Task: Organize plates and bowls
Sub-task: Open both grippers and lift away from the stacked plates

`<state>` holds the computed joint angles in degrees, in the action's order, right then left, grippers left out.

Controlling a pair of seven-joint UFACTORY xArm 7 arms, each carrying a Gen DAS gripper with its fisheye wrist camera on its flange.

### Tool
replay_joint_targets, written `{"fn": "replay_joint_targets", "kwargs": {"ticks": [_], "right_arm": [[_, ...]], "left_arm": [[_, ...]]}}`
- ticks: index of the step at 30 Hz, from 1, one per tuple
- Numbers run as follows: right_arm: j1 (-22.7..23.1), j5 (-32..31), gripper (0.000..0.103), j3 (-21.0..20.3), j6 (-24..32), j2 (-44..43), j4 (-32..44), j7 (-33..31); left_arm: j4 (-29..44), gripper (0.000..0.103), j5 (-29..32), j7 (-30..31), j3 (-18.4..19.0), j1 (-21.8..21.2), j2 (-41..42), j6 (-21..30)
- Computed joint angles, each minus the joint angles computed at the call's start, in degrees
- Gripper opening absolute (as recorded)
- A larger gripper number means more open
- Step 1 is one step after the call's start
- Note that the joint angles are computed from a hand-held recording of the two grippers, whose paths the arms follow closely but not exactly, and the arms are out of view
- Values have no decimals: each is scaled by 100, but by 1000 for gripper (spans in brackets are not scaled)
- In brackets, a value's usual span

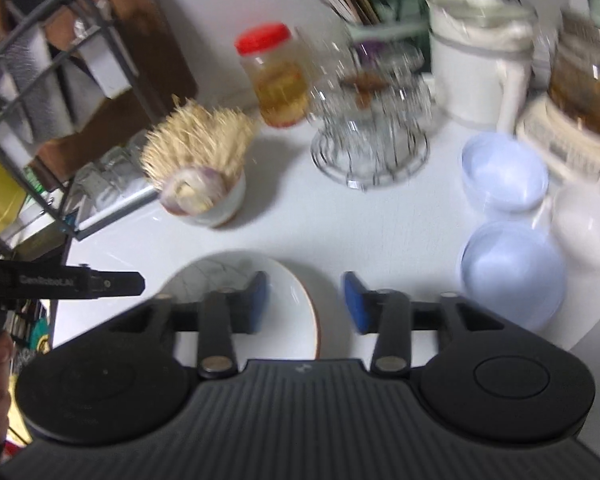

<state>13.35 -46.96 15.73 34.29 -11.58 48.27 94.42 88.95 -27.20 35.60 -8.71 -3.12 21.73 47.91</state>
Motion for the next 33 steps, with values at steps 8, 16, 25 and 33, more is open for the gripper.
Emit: {"fn": "replay_joint_targets", "kwargs": {"ticks": [8,16,25,33], "right_arm": [[67,901,82,11,736,-707,285,-1570],[59,1697,82,183,1305,-1174,530,-2452],[130,2938,82,49,2107,-1570,1186,-3800],[69,3282,82,182,2556,-1675,1295,-4058]], "left_arm": [[-349,38,-505,268,5,34,-847,115],[-1038,43,-819,393,220,-170,-1615,-71],[-1732,43,-702,292,316,-423,-1939,-51],[-2033,43,-617,238,342,-575,-2057,-7]]}}
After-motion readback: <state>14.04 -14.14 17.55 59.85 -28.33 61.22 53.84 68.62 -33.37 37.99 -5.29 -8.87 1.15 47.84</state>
